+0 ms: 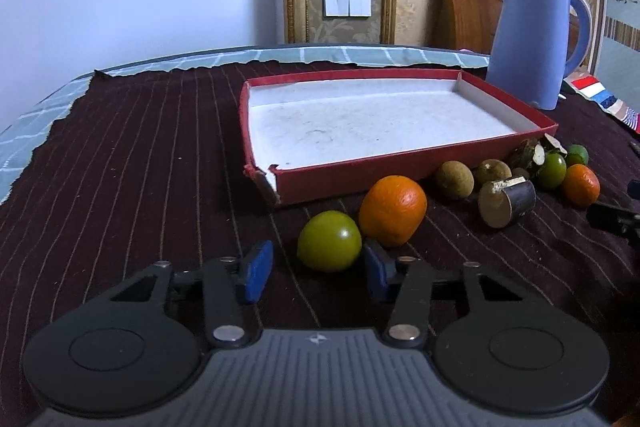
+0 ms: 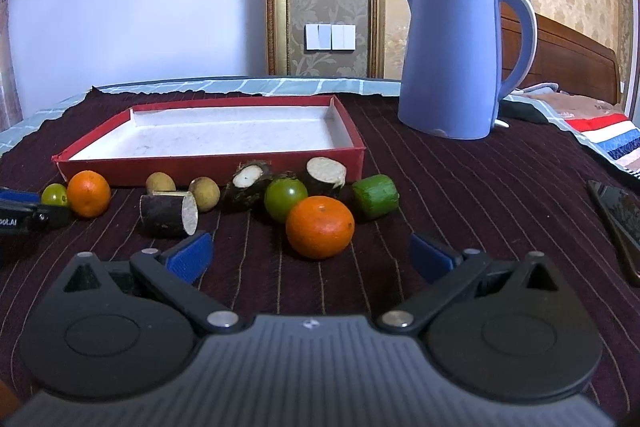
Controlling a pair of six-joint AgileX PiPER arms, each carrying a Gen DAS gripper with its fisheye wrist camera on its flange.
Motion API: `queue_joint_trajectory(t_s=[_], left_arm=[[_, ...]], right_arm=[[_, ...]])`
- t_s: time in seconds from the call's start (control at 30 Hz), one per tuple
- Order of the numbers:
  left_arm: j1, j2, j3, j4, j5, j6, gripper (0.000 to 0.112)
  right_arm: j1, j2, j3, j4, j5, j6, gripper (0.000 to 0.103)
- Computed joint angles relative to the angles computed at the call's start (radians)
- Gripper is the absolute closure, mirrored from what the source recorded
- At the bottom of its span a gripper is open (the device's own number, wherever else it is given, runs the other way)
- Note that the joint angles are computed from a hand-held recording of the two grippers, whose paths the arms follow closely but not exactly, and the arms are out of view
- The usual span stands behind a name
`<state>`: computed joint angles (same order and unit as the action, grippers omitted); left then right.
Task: Organize fruits
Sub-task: 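Grasp the green-yellow lime with the left tool while the right tool grasps a mandarin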
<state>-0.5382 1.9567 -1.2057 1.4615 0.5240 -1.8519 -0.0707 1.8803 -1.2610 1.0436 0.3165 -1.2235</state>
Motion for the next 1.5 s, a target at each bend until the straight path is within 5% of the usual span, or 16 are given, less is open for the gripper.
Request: queue_joint_trajectory(t_s=[0.43, 0.7, 0.77, 0.93, 1.5], left_arm=[[-0.001, 0.046, -0.053, 0.020, 0.022, -0.022, 0.080], [-0.027, 0.038, -0.039, 0.034, 0.055, -0.029, 0.080], [-0.032, 0.039, -0.039, 0.034, 0.061, -0.029, 0.080], [-0.035, 0.045, -0.045, 0.027, 0.072, -0.028, 0.080], [-0.075, -0.012, 0.011, 0.106, 0.117, -0.120, 0.080]], right_arm=[[-0.003, 0.032, -0.041, -0.061, 0.004, 0.041, 0.001], [-0.016, 0.127, -0.192, -0.222, 0.128, 0.230, 0.030], [-0.016, 0.146, -0.222, -0.258, 0.154, 0.268, 0.045], [-0.003, 0.163, -0.252, -0.334, 0.151, 0.351, 0.062], [-0.009, 0.083, -0.149, -0.140, 0.136, 0.175, 0.063]])
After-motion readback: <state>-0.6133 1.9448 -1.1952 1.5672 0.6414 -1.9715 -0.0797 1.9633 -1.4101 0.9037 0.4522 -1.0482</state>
